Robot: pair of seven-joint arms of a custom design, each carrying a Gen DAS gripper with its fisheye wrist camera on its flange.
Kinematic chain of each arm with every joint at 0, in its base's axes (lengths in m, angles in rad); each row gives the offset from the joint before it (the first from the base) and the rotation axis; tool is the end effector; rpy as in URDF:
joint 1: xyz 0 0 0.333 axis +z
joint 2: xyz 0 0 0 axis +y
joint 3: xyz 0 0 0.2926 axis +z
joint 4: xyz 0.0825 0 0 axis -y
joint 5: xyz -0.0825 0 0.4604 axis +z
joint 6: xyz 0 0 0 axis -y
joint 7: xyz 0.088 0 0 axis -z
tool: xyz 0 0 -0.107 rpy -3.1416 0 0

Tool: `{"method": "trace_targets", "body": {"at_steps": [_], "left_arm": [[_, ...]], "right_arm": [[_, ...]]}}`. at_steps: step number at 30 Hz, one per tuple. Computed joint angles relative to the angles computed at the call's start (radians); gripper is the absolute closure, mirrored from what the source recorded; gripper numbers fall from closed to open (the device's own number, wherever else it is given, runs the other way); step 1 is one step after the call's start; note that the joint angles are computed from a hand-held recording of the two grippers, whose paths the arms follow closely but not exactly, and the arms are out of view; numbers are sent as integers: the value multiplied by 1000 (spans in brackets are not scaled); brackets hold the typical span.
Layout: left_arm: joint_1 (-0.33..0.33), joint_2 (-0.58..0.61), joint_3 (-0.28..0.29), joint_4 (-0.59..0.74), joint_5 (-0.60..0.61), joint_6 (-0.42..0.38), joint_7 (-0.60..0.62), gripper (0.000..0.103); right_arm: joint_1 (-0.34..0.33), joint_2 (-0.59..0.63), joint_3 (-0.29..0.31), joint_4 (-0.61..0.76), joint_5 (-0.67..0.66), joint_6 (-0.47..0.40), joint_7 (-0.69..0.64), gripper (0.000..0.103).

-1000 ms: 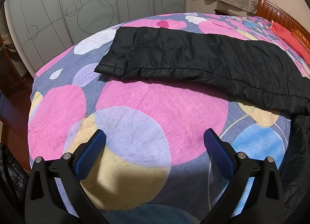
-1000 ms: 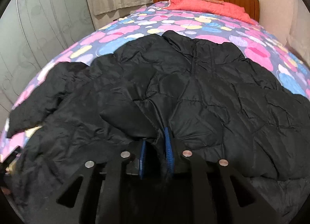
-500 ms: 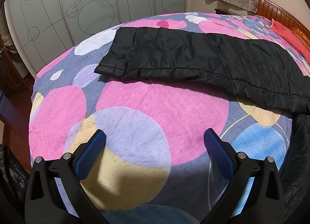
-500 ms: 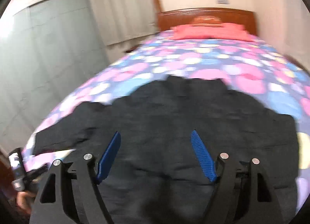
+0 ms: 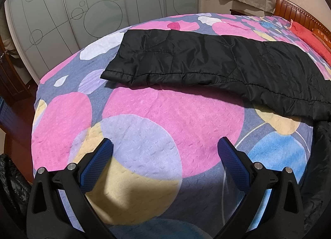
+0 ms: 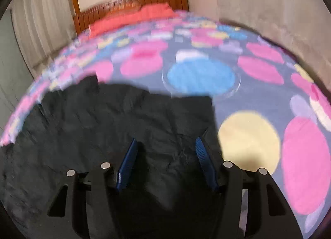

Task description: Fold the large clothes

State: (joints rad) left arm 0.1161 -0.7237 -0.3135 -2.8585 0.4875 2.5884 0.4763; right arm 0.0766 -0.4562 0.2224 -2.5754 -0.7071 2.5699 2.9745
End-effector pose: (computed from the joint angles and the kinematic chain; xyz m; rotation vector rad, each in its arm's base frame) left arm 0.4220 -0.0661 0.3581 -2.2048 1.2209 -0.3680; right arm 0.4817 0.1541 0.3949 -1.2390 2.2942 -0.7781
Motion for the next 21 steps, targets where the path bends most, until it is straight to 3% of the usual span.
{"method": "trace_targets", "body": {"at_steps": [4, 8, 12, 15, 17, 19, 21], "left_arm": [[2, 3, -4, 2, 5, 0, -6, 2], [4, 6, -3, 3, 11, 2, -8, 2], [3, 6, -3, 3, 12, 1, -10, 2], [1, 5, -4, 3, 12, 0, -12, 2], [1, 6, -2, 3, 12, 0, -12, 2], [2, 6, -3, 2, 14, 3, -13, 2], [3, 6, -4, 2, 15, 3, -15, 2]], "right_arm": [[-1, 39, -17, 7, 8, 21, -9, 43], [8, 3, 27, 25, -27, -66, 44, 43], [49, -15, 45, 32, -36, -38, 85, 43], [87, 82, 27, 88, 12, -24, 23, 43], [103, 170, 29, 147, 13, -91, -12, 40], [124, 188, 28, 180, -19, -155, 6, 40], [147, 168, 7, 171, -20, -120, 33, 40]]}}
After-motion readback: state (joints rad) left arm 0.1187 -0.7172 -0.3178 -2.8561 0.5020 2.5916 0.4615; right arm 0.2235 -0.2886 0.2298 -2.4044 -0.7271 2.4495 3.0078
